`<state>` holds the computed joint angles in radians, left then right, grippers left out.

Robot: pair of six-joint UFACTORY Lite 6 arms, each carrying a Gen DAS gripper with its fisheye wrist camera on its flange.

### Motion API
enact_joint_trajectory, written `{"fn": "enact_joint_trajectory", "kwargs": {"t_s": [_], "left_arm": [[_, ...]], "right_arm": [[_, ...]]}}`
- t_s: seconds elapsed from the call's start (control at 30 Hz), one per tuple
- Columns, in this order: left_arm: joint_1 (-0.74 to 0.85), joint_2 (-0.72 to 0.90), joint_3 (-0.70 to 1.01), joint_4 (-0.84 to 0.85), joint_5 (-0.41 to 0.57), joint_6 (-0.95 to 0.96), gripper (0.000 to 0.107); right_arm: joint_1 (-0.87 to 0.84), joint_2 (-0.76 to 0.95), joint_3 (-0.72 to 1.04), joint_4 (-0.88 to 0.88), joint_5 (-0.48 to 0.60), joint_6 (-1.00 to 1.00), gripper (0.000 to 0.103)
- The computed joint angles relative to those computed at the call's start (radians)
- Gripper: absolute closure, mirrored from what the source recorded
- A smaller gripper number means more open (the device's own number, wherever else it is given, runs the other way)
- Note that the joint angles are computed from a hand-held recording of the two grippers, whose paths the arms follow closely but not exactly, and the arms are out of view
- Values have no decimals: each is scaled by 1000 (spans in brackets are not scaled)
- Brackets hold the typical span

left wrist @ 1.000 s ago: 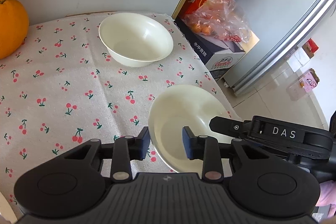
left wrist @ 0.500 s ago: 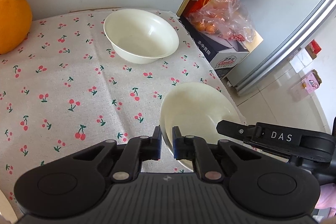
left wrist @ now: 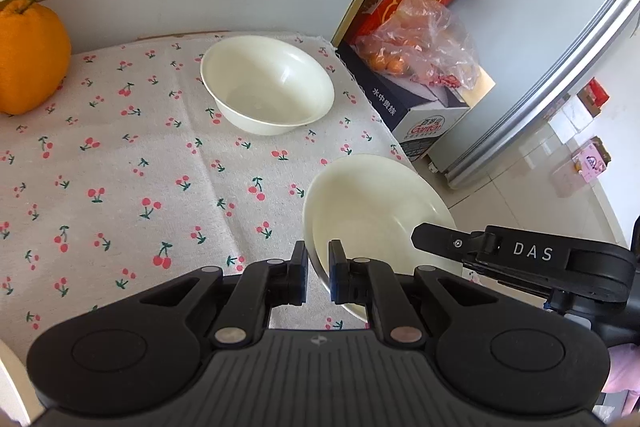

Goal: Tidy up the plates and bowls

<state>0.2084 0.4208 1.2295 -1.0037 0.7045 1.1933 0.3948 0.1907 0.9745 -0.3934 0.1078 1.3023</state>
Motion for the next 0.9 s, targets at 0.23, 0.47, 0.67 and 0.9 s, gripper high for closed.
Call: {"fn": "enact_joint_trajectory", "kwargs": {"t_s": [0.23, 0.47, 0.67, 0.9], "left_arm": [[45, -28, -4, 9, 41, -17, 98], [126, -78, -4, 36, 108, -28, 98], [197, -123, 0, 84, 149, -53, 98], [273, -146, 10, 112, 205, -29, 98]], "right_arm": [[40, -16, 30, -1, 36, 17, 90], [102, -13, 96, 9, 82, 13, 89], [170, -3, 156, 1, 120, 37, 89], [232, 18, 219, 4, 159, 49, 89]]}}
